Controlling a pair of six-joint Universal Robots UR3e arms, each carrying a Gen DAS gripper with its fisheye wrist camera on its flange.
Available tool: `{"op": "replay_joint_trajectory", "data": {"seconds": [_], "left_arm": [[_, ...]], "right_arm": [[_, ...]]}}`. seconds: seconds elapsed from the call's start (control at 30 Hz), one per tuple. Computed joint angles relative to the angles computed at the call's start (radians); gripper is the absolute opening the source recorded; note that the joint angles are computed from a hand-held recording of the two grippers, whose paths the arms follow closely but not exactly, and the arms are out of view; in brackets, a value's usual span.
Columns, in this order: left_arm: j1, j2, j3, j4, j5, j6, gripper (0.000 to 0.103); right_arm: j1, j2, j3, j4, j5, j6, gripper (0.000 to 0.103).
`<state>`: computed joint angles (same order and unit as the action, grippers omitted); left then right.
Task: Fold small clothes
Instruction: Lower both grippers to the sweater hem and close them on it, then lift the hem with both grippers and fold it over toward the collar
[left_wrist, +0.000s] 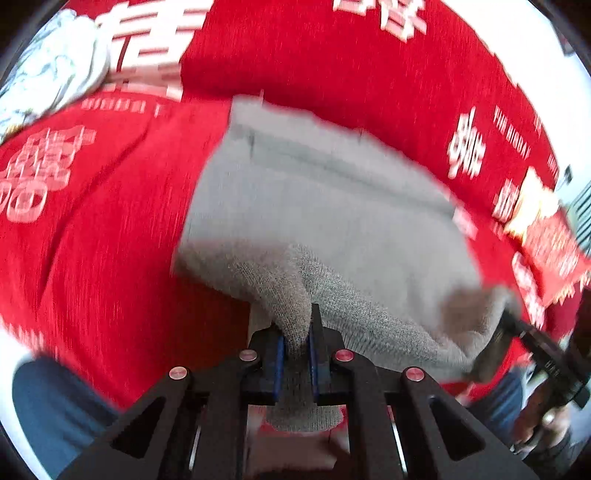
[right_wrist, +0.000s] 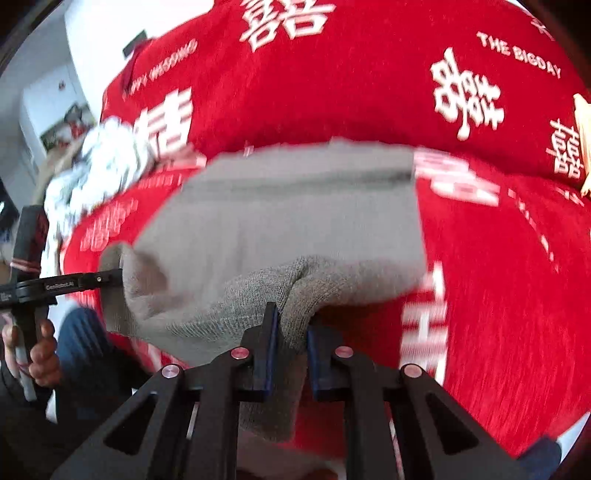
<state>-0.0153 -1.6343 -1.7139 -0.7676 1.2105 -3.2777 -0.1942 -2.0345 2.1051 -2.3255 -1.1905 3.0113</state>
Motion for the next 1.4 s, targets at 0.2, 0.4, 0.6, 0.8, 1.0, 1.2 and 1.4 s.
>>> {"op": "replay_joint_trajectory", "data": {"seconds": [0.2, 0.4, 0.6, 0.8, 1.0, 1.2, 1.4], "left_arm": [[0.0, -0.28, 0.303, -0.054, 0.046, -0.011, 0.011], [0.133, -0.198, 0.149, -0.078, -0.173, 0.006, 0.054], [0.198, -0.027, -0.053, -0.032, -0.209, 0.017, 0.08], [0.118, -0.087, 0.03, -0.039, -0.178, -0.016, 0.08], [0.037, -0.209, 0.214, -0.14, -0.121, -0.011, 0.071], [0.016, -0.233, 0.242, -0.182, -0.074, 0.005, 0.015], [0.056, -0.141, 0.132, -0.082, -0.12, -0.002, 0.011]], "right_arm": [[0.044, 0.353, -0.173, -0.193, -0.06, 0.126, 0.015], [0.037, 0.406, -0.168, -0.193, -0.05, 0.134, 0.041], [-0.021, 0.225, -0.018, -0.195, -0.005, 0.105, 0.069], [-0.056, 0.183, 0.014, -0.143, 0.059, 0.098, 0.069], [-0.046, 0.241, -0.023, -0.145, 0.099, 0.107, 0.061], [0.029, 0.314, -0.081, -0.112, 0.053, 0.064, 0.021], [-0.032, 0.256, -0.065, -0.096, 0.138, 0.041, 0.014]]}}
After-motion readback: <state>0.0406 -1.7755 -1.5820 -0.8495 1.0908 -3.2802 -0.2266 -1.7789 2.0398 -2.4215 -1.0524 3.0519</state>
